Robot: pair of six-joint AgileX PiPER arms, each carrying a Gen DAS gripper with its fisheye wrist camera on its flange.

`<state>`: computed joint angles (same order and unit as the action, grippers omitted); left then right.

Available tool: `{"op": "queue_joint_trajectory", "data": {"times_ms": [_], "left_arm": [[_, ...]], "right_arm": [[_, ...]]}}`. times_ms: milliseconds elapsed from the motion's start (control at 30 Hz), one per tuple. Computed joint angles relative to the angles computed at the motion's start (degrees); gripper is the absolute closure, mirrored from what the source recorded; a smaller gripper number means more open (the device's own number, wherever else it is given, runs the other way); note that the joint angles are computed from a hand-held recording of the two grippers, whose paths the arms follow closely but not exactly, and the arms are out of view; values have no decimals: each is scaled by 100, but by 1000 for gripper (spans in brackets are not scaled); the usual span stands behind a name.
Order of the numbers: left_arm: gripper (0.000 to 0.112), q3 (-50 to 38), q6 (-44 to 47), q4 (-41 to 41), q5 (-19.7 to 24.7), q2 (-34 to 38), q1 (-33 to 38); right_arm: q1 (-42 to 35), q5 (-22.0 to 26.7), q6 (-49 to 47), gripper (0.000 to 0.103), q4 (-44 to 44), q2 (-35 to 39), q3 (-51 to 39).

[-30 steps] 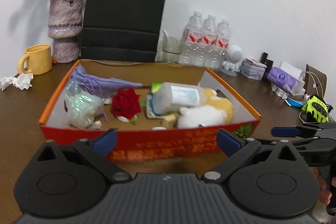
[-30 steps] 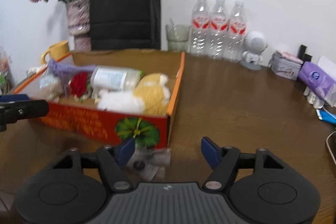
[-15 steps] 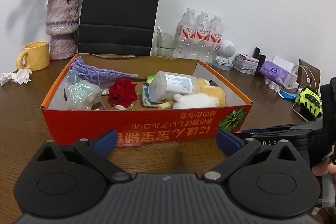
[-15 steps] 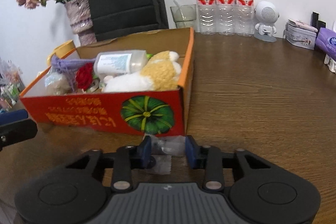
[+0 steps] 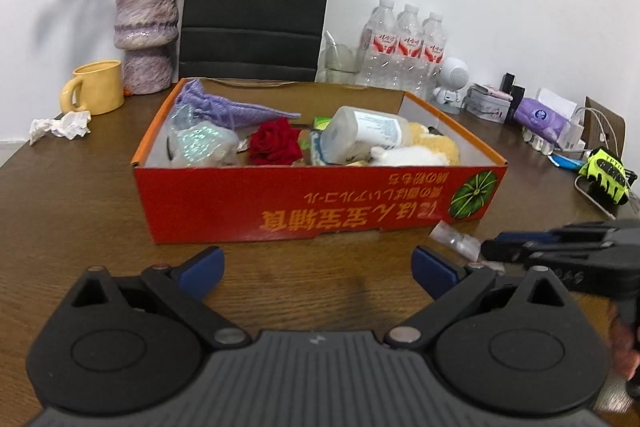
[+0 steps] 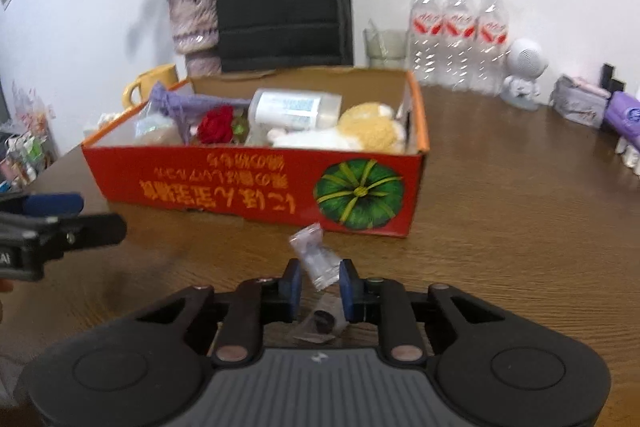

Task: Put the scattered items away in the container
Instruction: 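Grasp a small clear packet from the table with the right gripper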

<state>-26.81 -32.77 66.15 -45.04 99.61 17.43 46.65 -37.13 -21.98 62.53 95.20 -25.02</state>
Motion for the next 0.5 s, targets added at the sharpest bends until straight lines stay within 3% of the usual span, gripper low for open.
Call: {"op": "queue_joint_trajectory", "data": {"times_ms": [133,267,433,500], "left_arm": [[10,-2,-85,226,-5,1,178],[10,11,-189,382,-13,-22,257],[10,134,-30,355,3,-89,257],[10,165,34,279,48,-66,228]], "right_arm": [[186,31,10,59,195,-128,223],[328,-37,178,51,151,0,234],[300,58,-142,54,335,270,-53],[513,-166,-703,76,956,372,-180]]}}
